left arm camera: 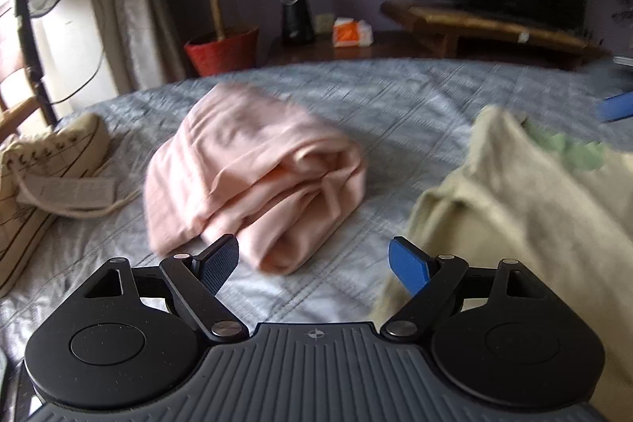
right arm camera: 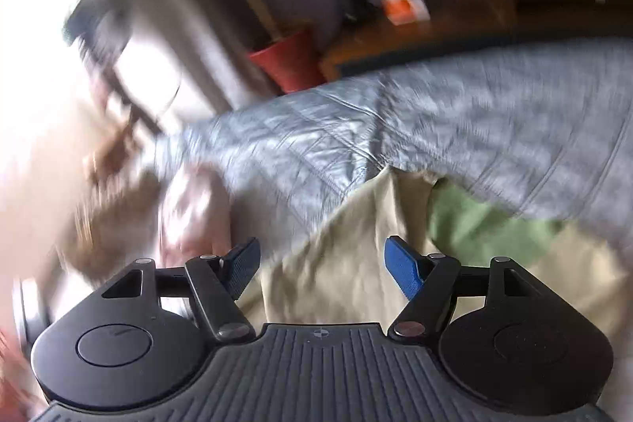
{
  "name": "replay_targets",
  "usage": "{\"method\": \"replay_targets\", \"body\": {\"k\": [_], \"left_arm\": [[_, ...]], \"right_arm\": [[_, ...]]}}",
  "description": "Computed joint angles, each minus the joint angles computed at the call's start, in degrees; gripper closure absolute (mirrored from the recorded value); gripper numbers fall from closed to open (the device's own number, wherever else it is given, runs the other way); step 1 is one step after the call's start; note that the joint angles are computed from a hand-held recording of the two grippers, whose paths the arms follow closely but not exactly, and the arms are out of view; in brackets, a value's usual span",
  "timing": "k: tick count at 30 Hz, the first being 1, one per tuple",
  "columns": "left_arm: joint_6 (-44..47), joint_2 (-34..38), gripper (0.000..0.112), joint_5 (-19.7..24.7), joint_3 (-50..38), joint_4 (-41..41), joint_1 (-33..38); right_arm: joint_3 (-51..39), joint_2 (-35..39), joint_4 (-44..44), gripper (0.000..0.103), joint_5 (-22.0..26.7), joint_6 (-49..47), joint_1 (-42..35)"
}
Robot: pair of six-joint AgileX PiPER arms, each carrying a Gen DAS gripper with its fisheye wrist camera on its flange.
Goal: Fold clothes
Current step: 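Open the right tool and lift it away from the fleece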
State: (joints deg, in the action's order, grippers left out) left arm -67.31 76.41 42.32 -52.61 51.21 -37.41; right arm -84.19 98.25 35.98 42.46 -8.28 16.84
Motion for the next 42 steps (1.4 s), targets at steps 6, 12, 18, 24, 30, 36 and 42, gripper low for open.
{"method": "replay_targets", "body": {"k": [6,12,18,24,30,36,42], "left_arm": [[3.23,2.58,0.025,-3.58,-1.29,-1.99,-0.36],[5.7,6.85,0.025,-5.12,-3.23,-2.6,-0.42],[1.53,8.79,0.022,-3.45,-4.38,-0.24,0.23],[-0.16,9.19,0.022,-0.39,-5.01,1.42,0.23],[0.01,9.68,0.021,1.06,-5.26,3.45,-0.77],[-2.1,7.19,0.021,3.78,-2.45,6.39,-2.21],[-8.8,-2.58,0.022,12.64,3.98,8.62,-8.8]], "right_arm": [[-3.99,10.22,12.76,0.031,-1.2,0.02,-2.1],[-11.52,18.17,13.74,0.022,-4.2,5.19,-0.47],[-24.04,23.61,9.21,0.019,-0.88,5.36,2.11],[-14.85,17.42,11.2,0.017,-5.08,1.53,1.36],[-16.61,20.64,16.94,0.003,-2.23,0.09,3.03],[4.01,0.48,24.71,0.009,-5.16,-10.01,-2.76],[28.92,-30.89,13.42,0.003,2.33,-0.08,-10.86]]}}
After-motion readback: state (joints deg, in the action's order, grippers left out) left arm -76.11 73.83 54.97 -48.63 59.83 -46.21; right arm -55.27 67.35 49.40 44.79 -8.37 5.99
